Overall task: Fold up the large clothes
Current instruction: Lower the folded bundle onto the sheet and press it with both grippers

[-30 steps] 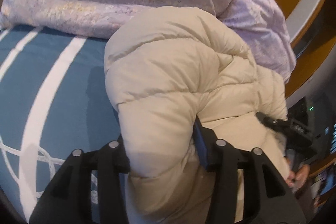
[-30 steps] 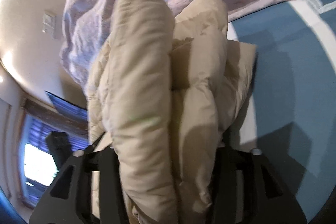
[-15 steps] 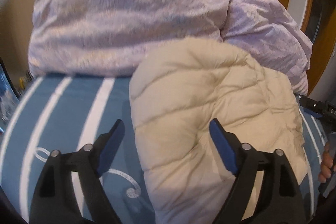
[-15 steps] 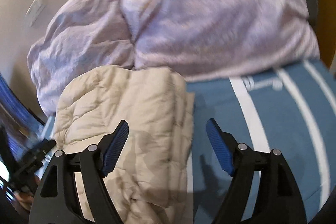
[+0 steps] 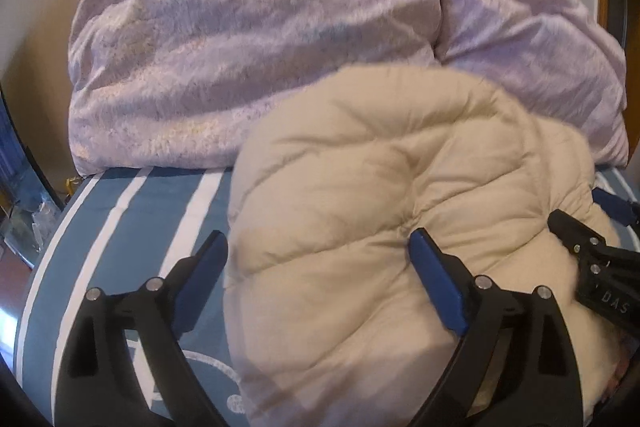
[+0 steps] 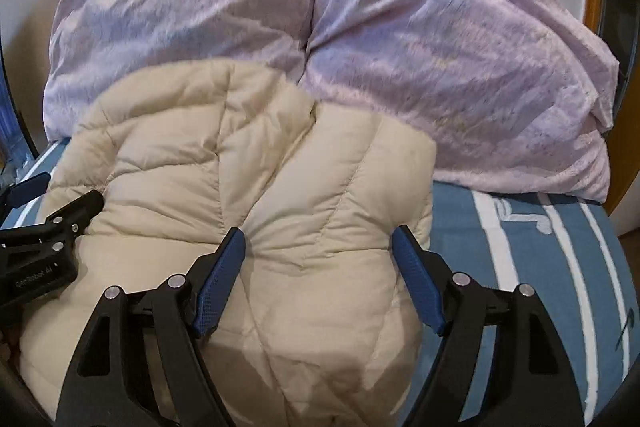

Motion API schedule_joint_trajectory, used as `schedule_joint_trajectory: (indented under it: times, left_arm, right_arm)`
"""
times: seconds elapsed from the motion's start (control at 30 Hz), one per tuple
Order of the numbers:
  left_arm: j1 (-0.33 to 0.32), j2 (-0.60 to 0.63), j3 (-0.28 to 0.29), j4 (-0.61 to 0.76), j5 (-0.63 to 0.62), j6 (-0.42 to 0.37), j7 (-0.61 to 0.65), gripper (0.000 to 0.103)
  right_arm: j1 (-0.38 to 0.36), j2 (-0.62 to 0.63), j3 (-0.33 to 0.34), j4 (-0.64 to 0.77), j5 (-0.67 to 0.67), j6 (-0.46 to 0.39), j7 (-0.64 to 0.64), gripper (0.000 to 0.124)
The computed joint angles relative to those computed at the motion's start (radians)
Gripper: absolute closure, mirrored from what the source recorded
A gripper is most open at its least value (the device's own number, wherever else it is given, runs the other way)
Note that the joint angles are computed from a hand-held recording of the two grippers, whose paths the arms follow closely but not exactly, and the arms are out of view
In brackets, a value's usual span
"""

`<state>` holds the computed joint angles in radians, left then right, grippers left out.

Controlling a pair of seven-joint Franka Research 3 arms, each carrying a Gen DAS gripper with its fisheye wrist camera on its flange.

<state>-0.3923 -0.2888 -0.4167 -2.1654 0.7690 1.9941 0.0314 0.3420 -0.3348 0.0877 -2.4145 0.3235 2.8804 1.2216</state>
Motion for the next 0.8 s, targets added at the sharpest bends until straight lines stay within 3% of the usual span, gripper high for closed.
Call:
schedule_joint_trajectory:
  times: [0.17,0.43,0.8]
  left_arm:
    - [0.009,-0.016,0.019,-0.046,-0.008,0.065,-0.027,0.003]
    - [0.033,-0.035,0.027,-0.106,-0.013,0.161,-0.054,0.002]
    - [0.026,0.014,0.011,-0.054,-0.011,0.079,-0.017,0.002]
  right_arm:
    - [0.042,0.038,-0.054,0.029,0.108,-0.046,-0.058,0.046]
    - [0.022,0.065,-0.033,0.030,0.148,-0.049,-0.058,0.044]
    - [0.000,0.066,0.002,0.007,0.082,-0.005,0.004,0.044]
